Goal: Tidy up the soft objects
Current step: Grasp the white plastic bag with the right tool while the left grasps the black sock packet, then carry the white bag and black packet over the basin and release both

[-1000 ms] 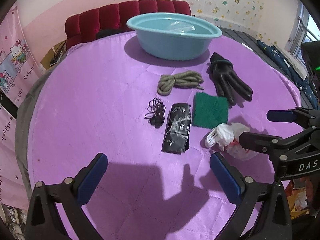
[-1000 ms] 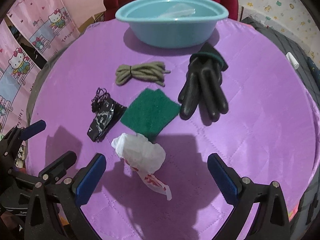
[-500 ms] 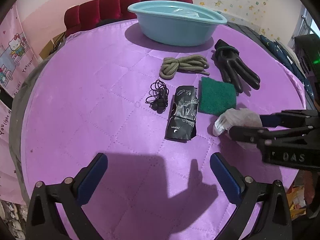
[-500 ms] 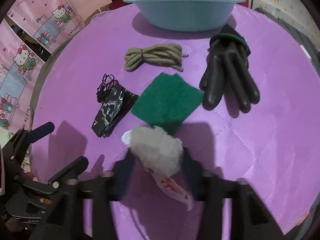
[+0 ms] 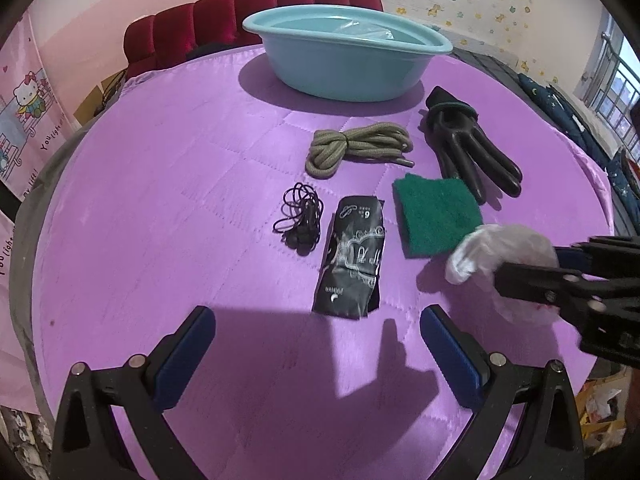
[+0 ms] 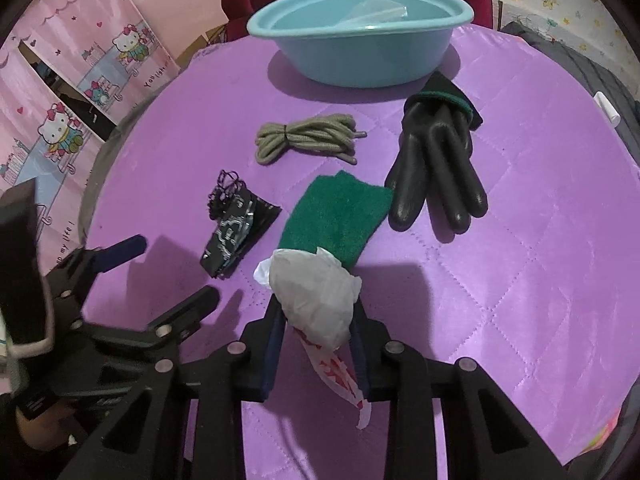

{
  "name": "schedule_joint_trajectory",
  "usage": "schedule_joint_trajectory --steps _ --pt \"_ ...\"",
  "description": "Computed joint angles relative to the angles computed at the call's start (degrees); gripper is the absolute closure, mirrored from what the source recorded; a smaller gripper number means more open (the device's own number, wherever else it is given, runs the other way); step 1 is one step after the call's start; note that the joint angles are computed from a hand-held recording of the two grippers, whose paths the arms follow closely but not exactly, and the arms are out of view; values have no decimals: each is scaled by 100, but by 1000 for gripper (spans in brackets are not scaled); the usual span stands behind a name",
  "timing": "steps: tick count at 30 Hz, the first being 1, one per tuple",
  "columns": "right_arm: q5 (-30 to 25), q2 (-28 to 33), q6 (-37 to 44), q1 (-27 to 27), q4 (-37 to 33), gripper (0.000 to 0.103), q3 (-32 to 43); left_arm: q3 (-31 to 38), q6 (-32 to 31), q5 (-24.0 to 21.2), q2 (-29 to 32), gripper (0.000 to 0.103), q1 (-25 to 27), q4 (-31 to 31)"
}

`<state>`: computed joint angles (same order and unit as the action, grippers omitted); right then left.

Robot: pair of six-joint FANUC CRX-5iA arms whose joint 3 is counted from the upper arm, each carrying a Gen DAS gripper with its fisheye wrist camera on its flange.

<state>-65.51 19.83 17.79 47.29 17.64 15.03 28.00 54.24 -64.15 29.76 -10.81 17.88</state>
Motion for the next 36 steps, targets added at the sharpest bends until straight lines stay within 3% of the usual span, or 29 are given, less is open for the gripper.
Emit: schedule_joint_trajectory --steps 9,12,16,18,19,36 --pt "-87 -337 -401 102 304 71 -374 273 125 -93 232 1 -147 -197" --pt "-100 -437 -513 100 340 71 -500 352 184 -116 302 11 -183 -211" --pt "-99 -513 -548 84 353 71 -595 531 305 -237 426 31 -230 -248" --pt "-112 -548 -541 79 348 71 -621 551 293 -284 455 58 -228 -184" --pt "-117 -548 -532 72 342 71 -619 593 301 -357 491 67 -224 -145" --pt "-219 -561 -147 -41 113 71 -409 231 10 -622 82 71 -132 225"
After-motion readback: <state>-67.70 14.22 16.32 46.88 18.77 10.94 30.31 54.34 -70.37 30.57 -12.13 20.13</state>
